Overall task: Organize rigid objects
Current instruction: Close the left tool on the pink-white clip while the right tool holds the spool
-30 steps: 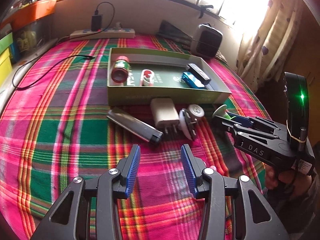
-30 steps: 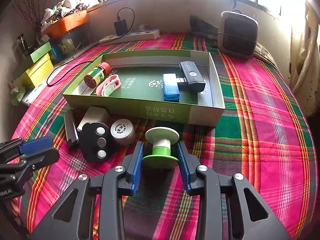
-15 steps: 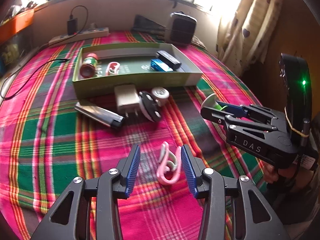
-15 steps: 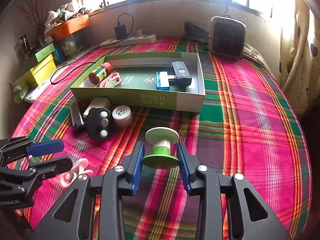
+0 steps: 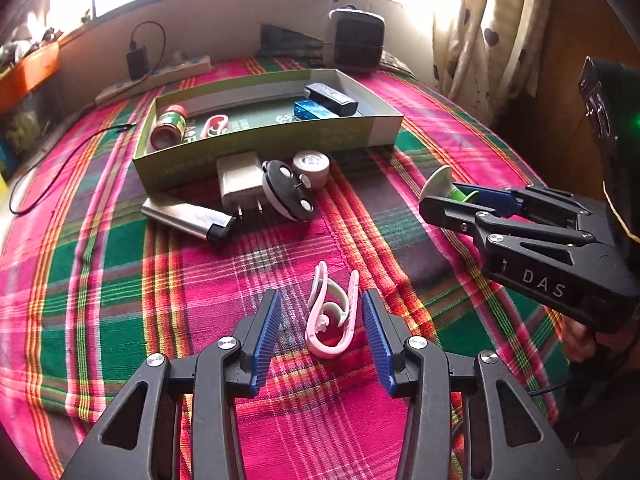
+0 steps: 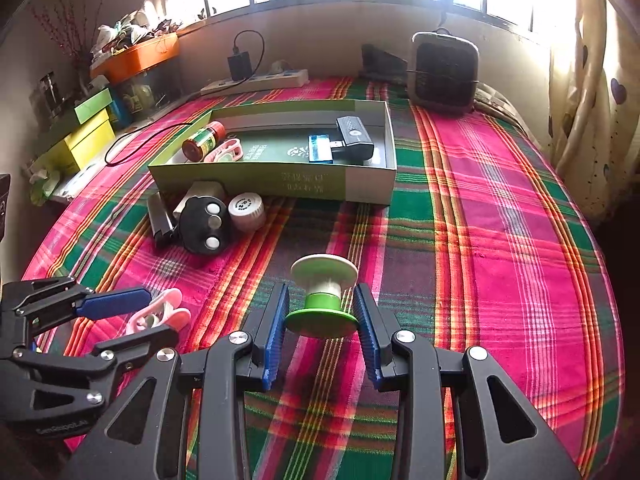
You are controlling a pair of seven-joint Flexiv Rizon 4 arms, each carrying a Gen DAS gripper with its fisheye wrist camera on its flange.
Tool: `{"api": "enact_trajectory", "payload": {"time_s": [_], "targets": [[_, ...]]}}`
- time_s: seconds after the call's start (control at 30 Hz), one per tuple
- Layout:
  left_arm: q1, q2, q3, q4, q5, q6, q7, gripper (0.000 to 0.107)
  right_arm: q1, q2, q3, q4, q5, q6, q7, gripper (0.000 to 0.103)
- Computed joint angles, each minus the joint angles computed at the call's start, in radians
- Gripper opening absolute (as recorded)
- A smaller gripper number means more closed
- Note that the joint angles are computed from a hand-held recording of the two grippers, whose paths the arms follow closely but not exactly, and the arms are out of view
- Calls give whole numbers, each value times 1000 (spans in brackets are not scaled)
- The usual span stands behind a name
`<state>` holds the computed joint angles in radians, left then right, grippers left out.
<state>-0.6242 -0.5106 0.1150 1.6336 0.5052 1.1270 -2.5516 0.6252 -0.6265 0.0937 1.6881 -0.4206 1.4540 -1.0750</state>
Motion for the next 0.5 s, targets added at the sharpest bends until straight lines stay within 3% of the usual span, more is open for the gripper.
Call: {"api": "enact_trajectory", "payload": {"time_s": [0.17,0.5], "targets": [[-23,-8,10,-35,42,-64,4,41,1,2,-1,6,1,3,1,35],[-19,-15,-3,-60,75,-98,5,41,-17,-4,23,-2,17,-2,-16,35]]}}
